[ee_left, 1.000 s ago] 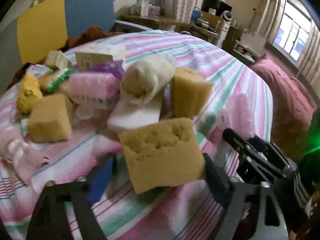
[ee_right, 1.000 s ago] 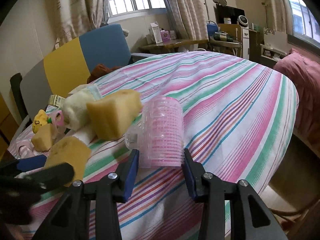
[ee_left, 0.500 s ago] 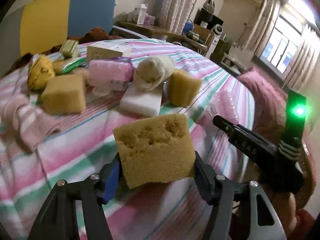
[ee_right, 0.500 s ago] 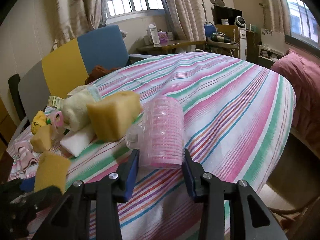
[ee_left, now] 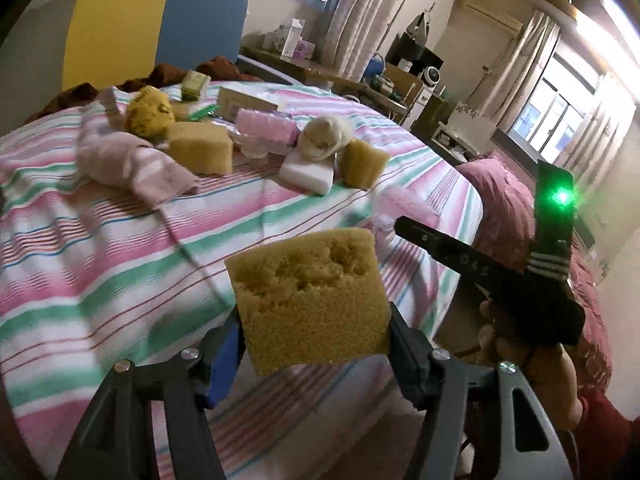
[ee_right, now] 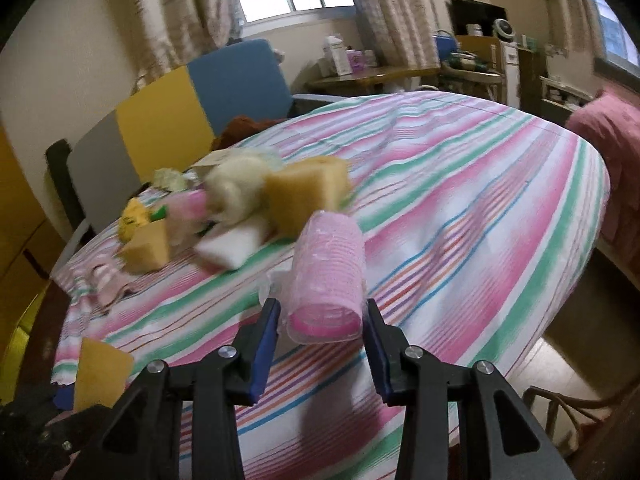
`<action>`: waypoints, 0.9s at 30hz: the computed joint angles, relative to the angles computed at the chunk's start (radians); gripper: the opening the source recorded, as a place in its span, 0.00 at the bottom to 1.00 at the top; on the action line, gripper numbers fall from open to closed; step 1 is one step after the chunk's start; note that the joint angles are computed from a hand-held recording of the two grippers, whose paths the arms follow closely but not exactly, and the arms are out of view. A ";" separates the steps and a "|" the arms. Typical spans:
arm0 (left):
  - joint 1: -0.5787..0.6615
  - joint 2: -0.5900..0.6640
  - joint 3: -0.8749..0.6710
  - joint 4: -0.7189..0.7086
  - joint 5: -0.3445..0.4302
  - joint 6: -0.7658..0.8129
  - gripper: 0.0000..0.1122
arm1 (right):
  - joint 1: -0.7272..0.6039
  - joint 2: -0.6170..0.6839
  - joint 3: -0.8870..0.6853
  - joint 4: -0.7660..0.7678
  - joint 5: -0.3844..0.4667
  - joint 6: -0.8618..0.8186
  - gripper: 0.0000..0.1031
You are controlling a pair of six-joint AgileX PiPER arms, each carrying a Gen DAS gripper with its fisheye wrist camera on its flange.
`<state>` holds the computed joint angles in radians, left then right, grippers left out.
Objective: Organize objects
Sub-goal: 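Carry sponge and curler to the gold tray and release both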
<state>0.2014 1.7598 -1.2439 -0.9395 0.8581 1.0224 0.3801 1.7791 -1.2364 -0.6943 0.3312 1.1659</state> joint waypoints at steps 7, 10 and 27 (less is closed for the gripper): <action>0.157 -0.129 0.113 -0.075 0.059 0.132 0.58 | 0.128 -0.011 -0.038 0.065 0.012 -0.091 0.34; 0.242 -0.175 0.143 -0.099 0.084 0.182 0.58 | 0.193 0.010 -0.088 0.062 0.028 -0.117 0.34; 0.645 -0.137 0.050 -0.167 0.216 0.224 0.59 | 0.404 0.133 -0.384 0.206 0.109 -0.363 0.34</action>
